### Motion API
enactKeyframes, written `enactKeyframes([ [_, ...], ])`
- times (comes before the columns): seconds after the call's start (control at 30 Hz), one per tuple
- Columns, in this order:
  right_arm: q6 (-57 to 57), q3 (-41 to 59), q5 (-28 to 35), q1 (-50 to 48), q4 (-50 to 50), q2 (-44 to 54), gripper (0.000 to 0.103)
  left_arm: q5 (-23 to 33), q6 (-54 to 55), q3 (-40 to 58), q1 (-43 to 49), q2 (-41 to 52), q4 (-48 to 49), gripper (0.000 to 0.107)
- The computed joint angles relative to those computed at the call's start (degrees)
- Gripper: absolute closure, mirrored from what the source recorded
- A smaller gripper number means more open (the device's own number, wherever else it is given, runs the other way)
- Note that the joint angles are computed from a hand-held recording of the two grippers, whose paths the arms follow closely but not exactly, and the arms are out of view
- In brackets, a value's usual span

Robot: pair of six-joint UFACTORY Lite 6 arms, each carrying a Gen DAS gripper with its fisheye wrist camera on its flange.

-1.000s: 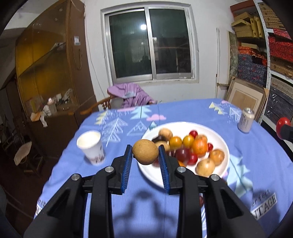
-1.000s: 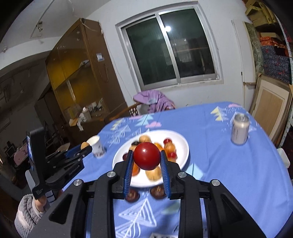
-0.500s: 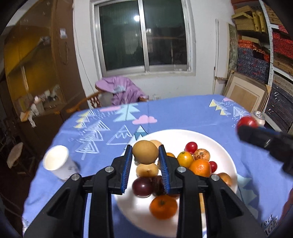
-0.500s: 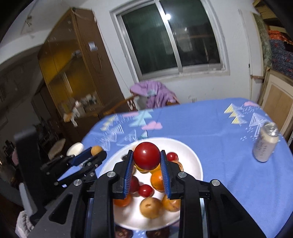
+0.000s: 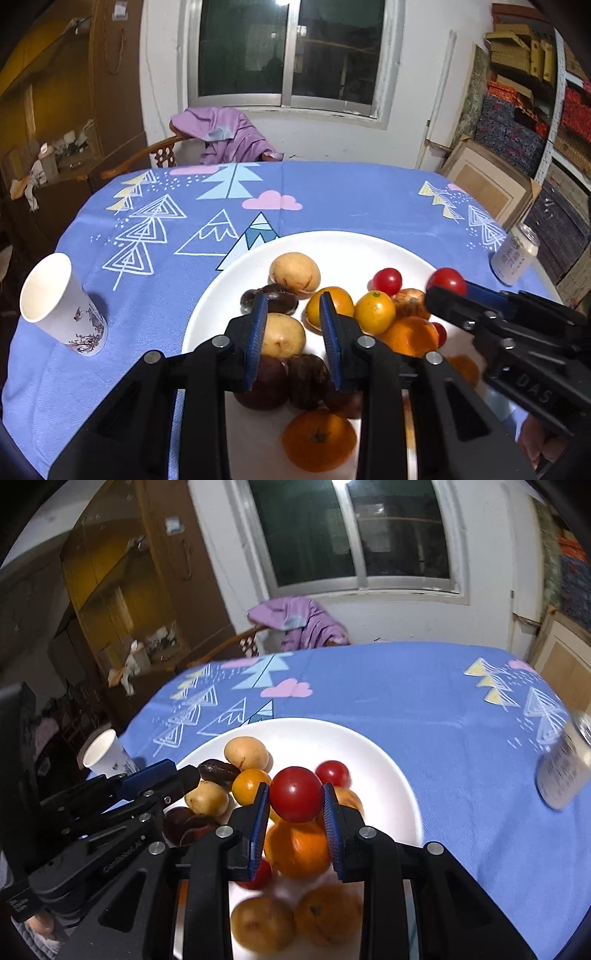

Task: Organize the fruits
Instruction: 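Carry both fruits over the white plate and open both tools to release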

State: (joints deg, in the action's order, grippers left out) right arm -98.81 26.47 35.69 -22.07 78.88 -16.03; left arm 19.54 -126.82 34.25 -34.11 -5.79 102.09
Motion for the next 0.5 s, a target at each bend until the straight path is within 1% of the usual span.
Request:
enactKeyframes([
  [0.07,0.22,2.07,-3.78,4.17,2.34,3.45,0.074,-0.72,-1.9,-0.02,1.02,0.76,1.69,0.078],
  [0.13,-0.71,3.75,-6.09,7.16,4.18,6.54,0.073,-1.14,-2.67,-0.33,1.72,0.84,2.35,0.078],
  [0.27,-5.43,3.76,-11.11,11.73,10.42,7.96,0.072,-1.94,-3.4,-0.68,2.87,0.3,3.23,0.076],
  [0.3,-5.49,4.02,-11.2,11.95,10.68,8.26,0.072,-1.87,-3.26,-0.73,2.87,0.17,3.16,0.073],
  [0.4,-5.21,4.52,-11.7,12.13,10.95,8.59,0.071,-0.62,-1.79,-0.92,2.09,-0.03,1.42,0.071],
  [0.43,-4.45,4.77,-11.4,11.85,10.36,8.6,0.067,-0.37,-1.14,-1.05,1.88,-0.26,0.62,0.071],
  [0.5,-3.48,4.79,-9.99,10.62,9.99,7.67,0.064,-0.35,1.07,-1.38,1.49,-1.27,-1.82,0.07],
])
